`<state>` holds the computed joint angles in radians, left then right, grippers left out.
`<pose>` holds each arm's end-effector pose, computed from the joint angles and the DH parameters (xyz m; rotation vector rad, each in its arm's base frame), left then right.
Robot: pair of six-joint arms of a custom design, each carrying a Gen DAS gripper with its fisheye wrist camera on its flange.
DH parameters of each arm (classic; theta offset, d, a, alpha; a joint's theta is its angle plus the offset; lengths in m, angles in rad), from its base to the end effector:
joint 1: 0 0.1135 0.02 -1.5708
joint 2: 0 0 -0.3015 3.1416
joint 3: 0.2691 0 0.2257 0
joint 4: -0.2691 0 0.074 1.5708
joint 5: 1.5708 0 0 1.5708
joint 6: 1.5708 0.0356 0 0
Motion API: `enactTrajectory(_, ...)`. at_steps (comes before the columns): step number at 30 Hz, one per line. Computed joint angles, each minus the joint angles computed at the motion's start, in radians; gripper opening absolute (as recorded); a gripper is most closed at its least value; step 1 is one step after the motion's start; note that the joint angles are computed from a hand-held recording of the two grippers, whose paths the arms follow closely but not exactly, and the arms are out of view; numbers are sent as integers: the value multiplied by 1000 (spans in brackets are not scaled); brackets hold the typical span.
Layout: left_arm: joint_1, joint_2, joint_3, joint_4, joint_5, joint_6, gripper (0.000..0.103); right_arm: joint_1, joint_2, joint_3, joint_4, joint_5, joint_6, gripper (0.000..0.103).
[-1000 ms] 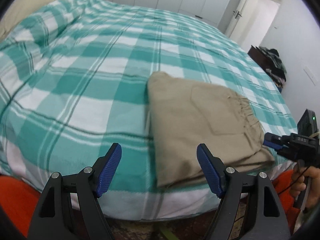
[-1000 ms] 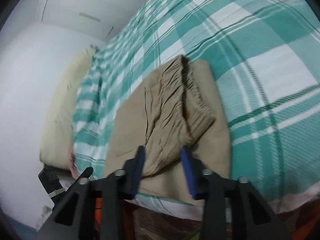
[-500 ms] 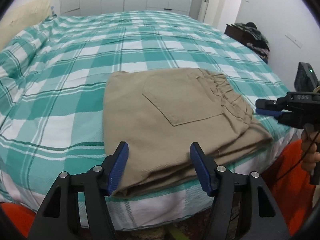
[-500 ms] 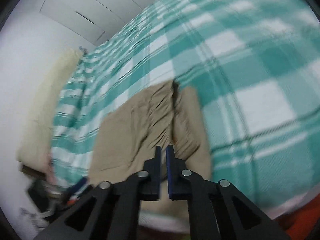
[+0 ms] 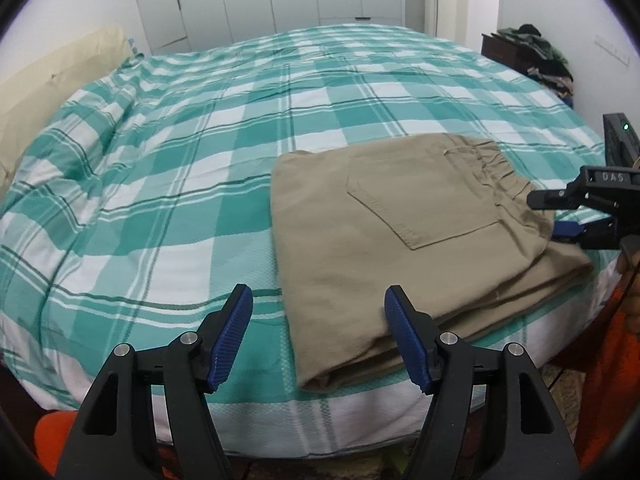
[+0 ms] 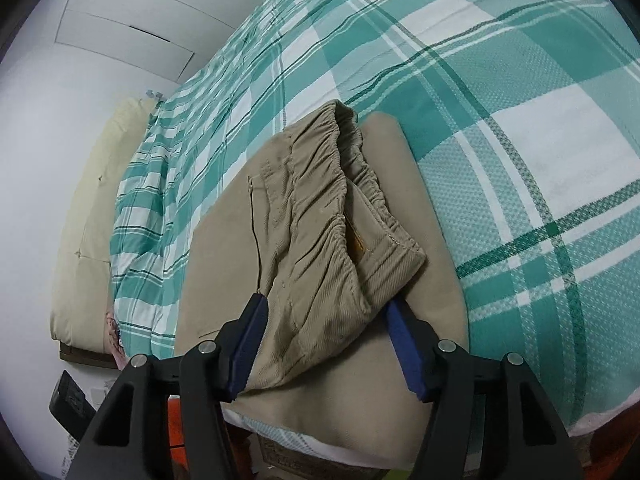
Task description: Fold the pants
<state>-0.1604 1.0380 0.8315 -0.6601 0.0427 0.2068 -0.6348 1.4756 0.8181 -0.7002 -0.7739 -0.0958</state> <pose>0.1607 -0.0275 0.3038 0.4636 2.3920 -0.0313 0.1929 -0.1112 0.2309 0.5693 2.4764 0.8692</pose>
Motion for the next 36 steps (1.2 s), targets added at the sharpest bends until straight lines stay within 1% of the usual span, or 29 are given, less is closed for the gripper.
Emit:
enactTrajectory(1,-1,2,-1,2,-4,2,71,-6,-1,-1,-1,-4,-3,59)
enactTrajectory(2,-2,3,-2,4,-5,4,71,-18,2,-2,-1,-10,-11,55)
enactTrajectory(4,1,4,-4,6,-4,9,71,-24,4,-11,20,-11,-12,51)
enactTrajectory(6,5,3,-9,10,-4,16,72,-36,15,-21,38,-27,-15,51)
enactTrajectory(8,9,1,-14,11,-6,21,72,-40,22,-39,82,-44,17,51)
enactTrajectory(9,14,0,-13,10,-3,24,72,-37,23,-44,98,-47,28,48)
enactTrajectory(11,35,1,-2,-3,12,33,72,-17,15,-41,115,-24,31,36)
enactTrajectory(12,46,0,4,-9,21,35,72,-13,-2,-36,109,-17,28,33)
enactTrajectory(13,79,1,18,-25,48,44,72,-21,-22,-25,88,-36,22,28)
enactTrajectory(15,135,5,39,-45,98,57,72,-47,-69,4,30,-87,17,26)
enactTrajectory(16,179,11,50,-53,134,70,73,-61,-84,22,-10,-115,6,25)
enactTrajectory(17,202,15,54,-54,151,77,74,-78,-105,43,-62,-138,-16,25)
enactTrajectory(19,245,30,50,-43,173,87,75,-124,-141,63,-163,-152,-94,25)
enactTrajectory(20,252,41,45,-37,176,90,75,-131,-152,54,-173,-141,-102,25)
enactTrajectory(21,255,54,38,-32,174,90,75,-138,-160,23,-166,-100,-113,25)
enactTrajectory(23,245,68,13,-14,160,94,75,-117,-142,-68,-80,6,-108,25)
enactTrajectory(25,215,57,-14,8,118,99,75,-154,-114,-113,-36,-11,-130,27)
enactTrajectory(27,207,49,-21,15,108,104,75,-157,-117,-81,-76,-14,-146,36)
enactTrajectory(29,214,50,-10,5,119,104,75,-136,-157,-38,-100,49,-160,48)
enactTrajectory(31,219,47,-6,2,130,103,75,-133,-250,-5,-95,136,-177,50)
enactTrajectory(33,212,44,-11,4,130,103,75,-114,-330,3,-53,217,-171,51)
enactTrajectory(34,205,43,-16,6,126,102,75,-94,-366,7,-36,241,-168,51)
enactTrajectory(36,196,42,-20,7,127,103,75,-32,-422,26,-18,248,-171,51)
